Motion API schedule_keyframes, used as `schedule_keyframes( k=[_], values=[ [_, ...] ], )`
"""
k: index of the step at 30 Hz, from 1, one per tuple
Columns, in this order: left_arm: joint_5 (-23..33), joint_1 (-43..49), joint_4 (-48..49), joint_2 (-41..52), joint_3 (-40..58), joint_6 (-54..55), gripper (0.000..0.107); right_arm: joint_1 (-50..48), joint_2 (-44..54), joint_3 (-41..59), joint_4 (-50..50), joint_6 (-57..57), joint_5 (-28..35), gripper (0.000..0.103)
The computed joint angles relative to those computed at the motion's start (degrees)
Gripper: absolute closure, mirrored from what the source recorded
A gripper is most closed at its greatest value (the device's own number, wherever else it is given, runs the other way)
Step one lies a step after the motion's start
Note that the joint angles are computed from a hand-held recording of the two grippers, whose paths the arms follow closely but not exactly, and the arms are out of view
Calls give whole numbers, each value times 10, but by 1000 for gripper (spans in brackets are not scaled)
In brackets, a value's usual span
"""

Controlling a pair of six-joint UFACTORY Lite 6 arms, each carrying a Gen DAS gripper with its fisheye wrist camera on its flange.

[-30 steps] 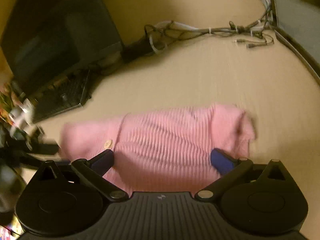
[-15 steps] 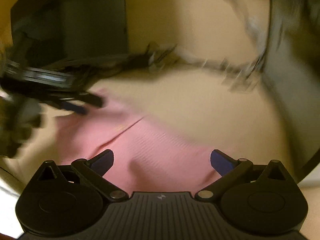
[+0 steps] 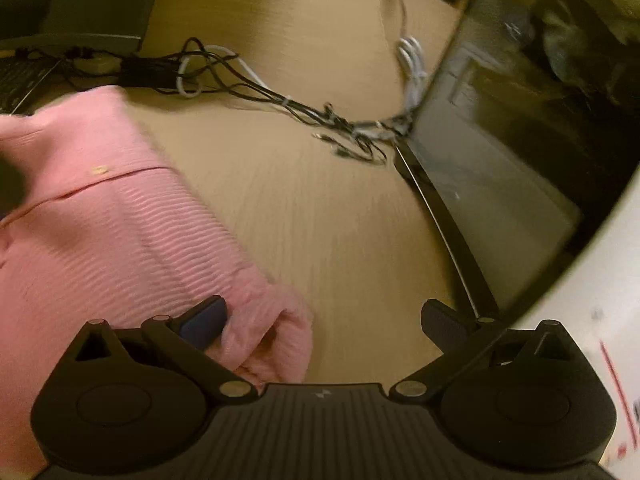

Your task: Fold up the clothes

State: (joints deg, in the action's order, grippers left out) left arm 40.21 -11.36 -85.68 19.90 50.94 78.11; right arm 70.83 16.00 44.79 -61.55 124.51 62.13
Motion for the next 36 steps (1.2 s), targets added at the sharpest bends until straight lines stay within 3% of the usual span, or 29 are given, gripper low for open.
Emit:
schedule_keyframes(
  k=[4,7,12,16,19,21,23,26,29,36],
  values=[
    [-41,-15,9,32,65,15,6,47,-38,18,51,-46,-26,0],
    [-67,-25,39,16,82,30,6,79,-115,2,28,-101,-63,0],
    [-43,-13,26,-86,-36,119,6,80,-163,-10,23,-104,-37,0],
    [-13,-3,7,-96,-106,137,6,38,-94,-5,52,-224,-72,0],
    [-48,-32,-36,-128,-158,204,6,17,-141,-4,44,-320,-66,0],
    [-63,-47,-54,-159,-184,240,5,-17,-183,2,24,-309,-67,0],
    [-48,-35,-54,-164,-192,242,5,-72,-207,15,-1,-268,-106,0],
    [-30,-16,-61,-150,-194,246,5,-159,-144,60,-51,-228,-183,0],
    [-22,-8,-74,-135,-193,251,5,-187,-6,132,-37,-302,-213,0],
    [10,18,-73,-131,-197,259,4,-178,44,166,-12,-295,-194,0]
  ],
)
